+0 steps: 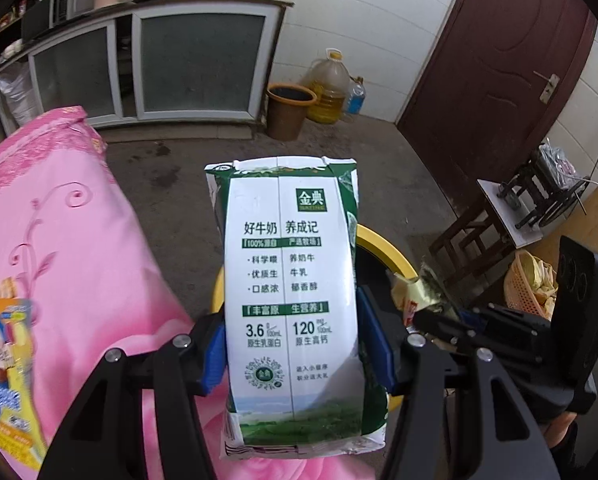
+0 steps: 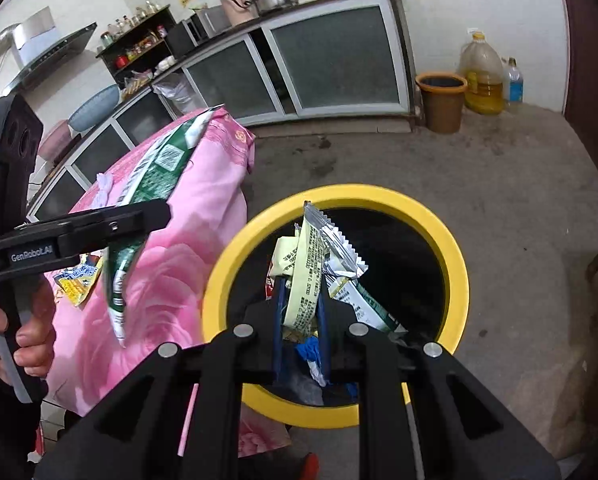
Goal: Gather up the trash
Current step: 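Carry the carton and wrapper over the bin and open both tools, then move both open tools back to the table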
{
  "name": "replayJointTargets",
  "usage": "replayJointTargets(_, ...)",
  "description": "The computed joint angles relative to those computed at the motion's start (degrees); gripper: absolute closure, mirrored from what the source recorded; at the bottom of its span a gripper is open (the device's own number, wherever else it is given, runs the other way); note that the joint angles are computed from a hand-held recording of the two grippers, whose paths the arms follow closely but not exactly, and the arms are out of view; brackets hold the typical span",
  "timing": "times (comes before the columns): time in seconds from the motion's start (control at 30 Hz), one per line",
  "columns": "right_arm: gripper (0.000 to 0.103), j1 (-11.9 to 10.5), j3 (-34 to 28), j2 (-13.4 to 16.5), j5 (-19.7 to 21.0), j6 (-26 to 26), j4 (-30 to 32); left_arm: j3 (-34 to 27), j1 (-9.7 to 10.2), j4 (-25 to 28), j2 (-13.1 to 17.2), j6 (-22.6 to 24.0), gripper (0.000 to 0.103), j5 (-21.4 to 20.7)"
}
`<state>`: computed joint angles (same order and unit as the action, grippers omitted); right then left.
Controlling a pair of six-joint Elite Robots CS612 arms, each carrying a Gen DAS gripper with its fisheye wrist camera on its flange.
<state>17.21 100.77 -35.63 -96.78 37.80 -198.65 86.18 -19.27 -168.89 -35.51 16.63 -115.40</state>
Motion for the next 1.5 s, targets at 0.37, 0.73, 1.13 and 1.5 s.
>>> replayJointTargets(0.37, 0.088, -1.5, 0.0, 1.3, 1.4, 3.3, 2.0, -4.5, -1.21, 5.7, 3.2, -1.0, 0.048, 0.5)
replayJointTargets(0.73, 0.052, -2.2, 0.3, 1.2, 1.8, 6.2, 4.2, -4.9, -1.64, 3.9, 3.8, -2.7, 0.017, 1.9)
replayJointTargets(1.13, 0.042, -0.6, 1.7, 0.3, -2.0, 5.8, -0.6, -2.8, 1.42, -2.2, 2.1, -7.4, 0.008, 0.7)
replayJointTargets(1.5, 0.029, 4.6, -5.2, 1.7, -0.7, -10.5, -6.0, -3.1, 8.91, -7.9, 0.7, -10.3, 0.008, 5.3)
